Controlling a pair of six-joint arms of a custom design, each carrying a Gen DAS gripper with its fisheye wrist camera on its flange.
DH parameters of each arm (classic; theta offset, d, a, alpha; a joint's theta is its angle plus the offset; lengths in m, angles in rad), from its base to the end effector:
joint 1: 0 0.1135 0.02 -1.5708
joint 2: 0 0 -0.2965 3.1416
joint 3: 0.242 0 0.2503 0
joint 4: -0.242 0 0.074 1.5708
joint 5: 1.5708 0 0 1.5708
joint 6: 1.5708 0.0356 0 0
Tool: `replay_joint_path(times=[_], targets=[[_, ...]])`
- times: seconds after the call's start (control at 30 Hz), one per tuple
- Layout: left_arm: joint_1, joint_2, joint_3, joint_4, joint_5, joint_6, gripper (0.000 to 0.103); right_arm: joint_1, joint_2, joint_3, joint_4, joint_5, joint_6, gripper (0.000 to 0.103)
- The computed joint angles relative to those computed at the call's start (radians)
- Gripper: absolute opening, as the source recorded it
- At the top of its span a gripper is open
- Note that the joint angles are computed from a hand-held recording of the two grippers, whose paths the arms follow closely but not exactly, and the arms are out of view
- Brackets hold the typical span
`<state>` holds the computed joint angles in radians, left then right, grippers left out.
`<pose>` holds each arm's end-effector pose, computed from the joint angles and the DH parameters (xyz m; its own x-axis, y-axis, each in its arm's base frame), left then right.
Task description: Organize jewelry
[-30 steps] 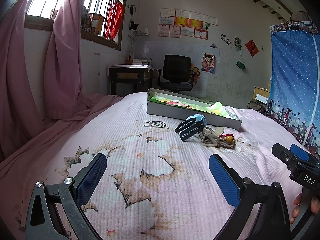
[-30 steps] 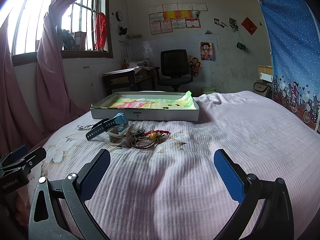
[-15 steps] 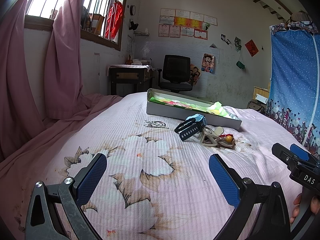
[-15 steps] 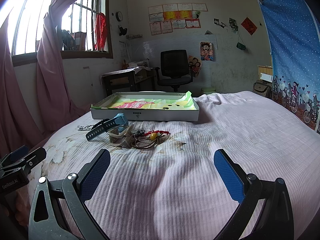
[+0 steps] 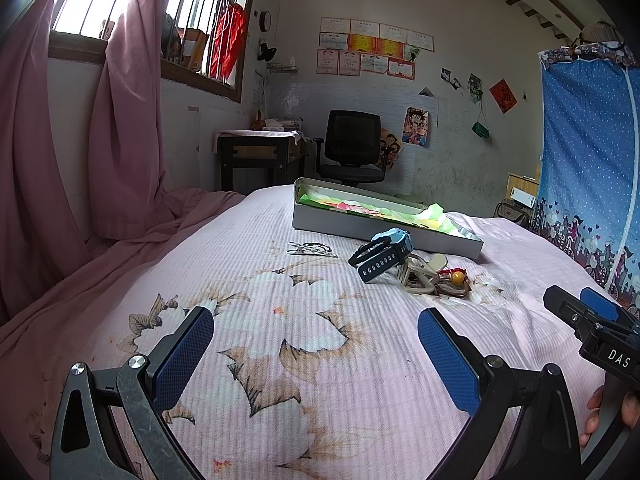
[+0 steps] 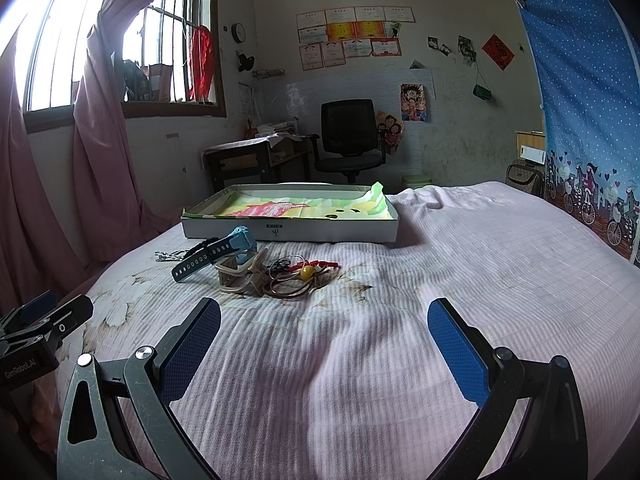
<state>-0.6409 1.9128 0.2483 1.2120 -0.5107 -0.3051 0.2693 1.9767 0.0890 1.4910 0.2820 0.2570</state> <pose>0.2115 -0.1361 0.0993 -0.3851 -0.0397 -0.9220 0.0562 0.9962 -0.0663 0.2129 0.0485 0.0945 -0.3623 0.1533 -0.9194 0.0868 0.9876 0.1305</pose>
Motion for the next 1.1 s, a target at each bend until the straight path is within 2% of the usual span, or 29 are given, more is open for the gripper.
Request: replay_joint_path(times=[0.87,1.1], targets=[[0.0,0.001,-0.001,0.004,-0.001,0.0,0.103,0.0,-0.005,-0.005,0.0,0.001,0.001,0.102],[0.0,0.004,0.001,0.005,0.0,0.0,0.103,0.003,0.005,-0.027,0.046,0.005,-0.01,0.102]])
